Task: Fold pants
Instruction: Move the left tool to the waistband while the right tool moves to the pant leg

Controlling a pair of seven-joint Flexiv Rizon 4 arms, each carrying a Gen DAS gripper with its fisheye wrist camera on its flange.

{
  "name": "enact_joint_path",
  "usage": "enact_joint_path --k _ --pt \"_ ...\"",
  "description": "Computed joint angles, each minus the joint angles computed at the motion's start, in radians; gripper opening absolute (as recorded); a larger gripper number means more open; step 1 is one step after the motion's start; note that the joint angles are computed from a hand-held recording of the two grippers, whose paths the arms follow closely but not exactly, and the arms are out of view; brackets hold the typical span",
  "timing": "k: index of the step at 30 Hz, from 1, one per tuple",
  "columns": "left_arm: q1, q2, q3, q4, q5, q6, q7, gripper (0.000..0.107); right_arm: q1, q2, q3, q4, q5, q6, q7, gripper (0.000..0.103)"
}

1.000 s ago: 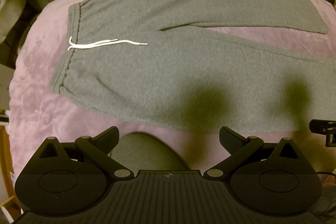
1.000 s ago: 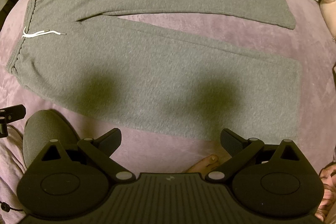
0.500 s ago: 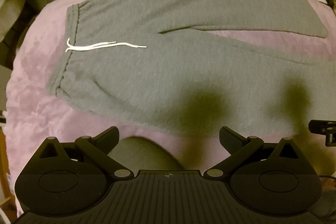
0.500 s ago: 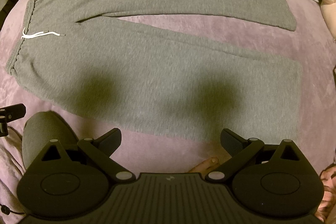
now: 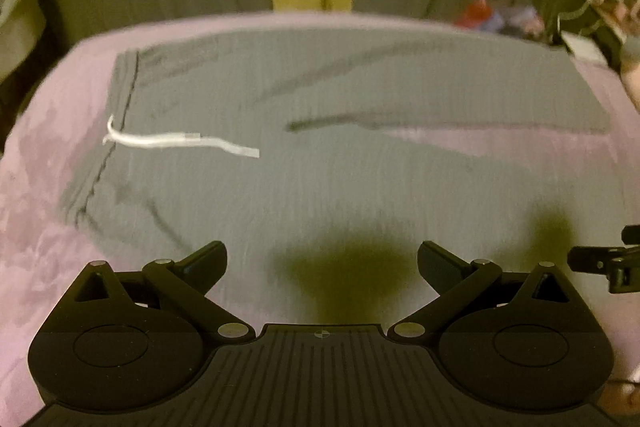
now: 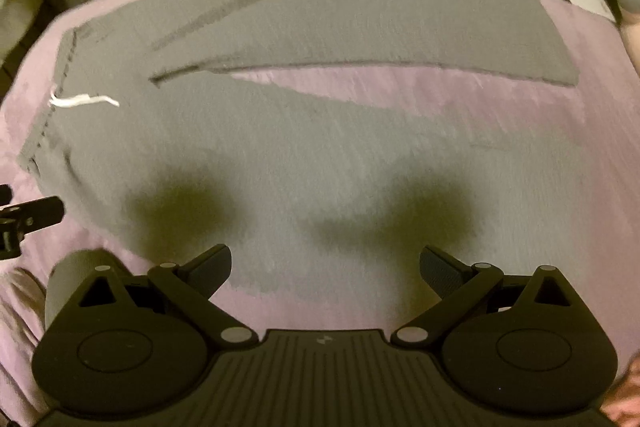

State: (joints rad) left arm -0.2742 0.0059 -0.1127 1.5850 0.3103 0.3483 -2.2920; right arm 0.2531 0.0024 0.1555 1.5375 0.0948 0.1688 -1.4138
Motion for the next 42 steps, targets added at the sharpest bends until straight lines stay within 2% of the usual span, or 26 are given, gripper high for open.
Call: enact_joint_path --k 2,4,7,9,10,11,14,19,21,24,25,28,32,34,36,37,38,39,40,42 --pt "-0.004 -0.005 -0.004 0.013 0.069 0.049 -0.037 0.103 -0.005 0.003 0.000 0.027 0.010 0.073 -0.013 0.100" --pt "-0.010 -0.021 -0.009 0.016 0.151 0.089 -0.070 0.103 -0.014 0.014 0.000 0.077 0.021 0.196 -0.042 0.100" --pt "-0.016 -0.042 0.001 0.037 0.223 0.161 -0.085 0.103 -0.021 0.040 0.013 0.211 -0.018 0.505 -0.081 0.100" --pt "-0.012 -0.053 0.018 0.069 0.262 0.262 -0.116 0.103 -0.023 0.035 0.021 0.305 -0.084 0.736 -0.082 0.100" --pt "-0.012 -0.062 0.025 0.076 0.315 0.305 -0.155 0.103 -0.021 0.025 0.019 0.322 -0.100 0.788 -0.081 0.100" --pt "-0.012 -0.069 0.032 0.079 0.361 0.335 -0.192 0.103 -0.017 0.006 0.015 0.327 -0.107 0.827 -0.091 0.100" --pt "-0.002 -0.092 0.063 0.096 0.487 0.456 -0.291 0.103 -0.004 -0.089 0.006 0.274 -0.095 0.794 -0.143 0.100" --pt "0.039 -0.140 0.114 0.135 0.476 0.583 -0.294 0.103 -0.007 -0.195 0.011 0.241 -0.093 0.980 -0.179 0.100" --pt "0.049 -0.163 0.131 0.139 0.452 0.599 -0.294 0.103 -0.028 -0.268 0.043 0.161 -0.056 0.959 -0.192 0.100" --pt "0.046 -0.184 0.156 0.128 0.463 0.568 -0.311 0.103 -0.018 -0.390 0.035 -0.020 -0.019 0.757 -0.153 0.100" --pt "0.051 -0.188 0.166 0.135 0.471 0.592 -0.319 0.103 -0.006 -0.429 0.029 -0.056 -0.023 0.752 -0.125 0.100" --pt "0.090 -0.200 0.186 0.178 0.436 0.735 -0.281 0.103 -0.007 -0.517 0.067 -0.125 0.021 0.860 -0.140 0.100" --pt "0.096 -0.231 0.213 0.167 0.426 0.759 -0.234 0.103 0.011 -0.641 0.131 -0.275 0.031 0.849 -0.243 0.100" --pt "0.101 -0.254 0.227 0.149 0.406 0.756 -0.224 0.103 0.033 -0.698 0.151 -0.353 0.021 0.825 -0.301 0.095" --pt "0.106 -0.272 0.241 0.143 0.383 0.774 -0.228 0.103 0.060 -0.750 0.154 -0.441 0.049 0.747 -0.339 0.081" --pt "0.113 -0.282 0.245 0.140 0.361 0.781 -0.221 0.103 0.058 -0.789 0.180 -0.506 0.039 0.684 -0.339 0.079" --pt "0.118 -0.292 0.250 0.136 0.343 0.786 -0.208 0.103 0.076 -0.832 0.178 -0.574 0.032 0.621 -0.334 0.068" --pt "0.119 -0.304 0.258 0.129 0.336 0.792 -0.199 0.103 0.108 -0.857 0.143 -0.609 0.013 0.596 -0.323 0.056" --pt "0.113 -0.315 0.270 0.115 0.340 0.782 -0.195 0.103 0.139 -0.871 0.098 -0.612 -0.014 0.620 -0.319 0.056" --pt "0.098 -0.329 0.289 0.079 0.344 0.714 -0.181 0.103 0.148 -0.911 0.084 -0.650 -0.026 0.672 -0.356 0.056"
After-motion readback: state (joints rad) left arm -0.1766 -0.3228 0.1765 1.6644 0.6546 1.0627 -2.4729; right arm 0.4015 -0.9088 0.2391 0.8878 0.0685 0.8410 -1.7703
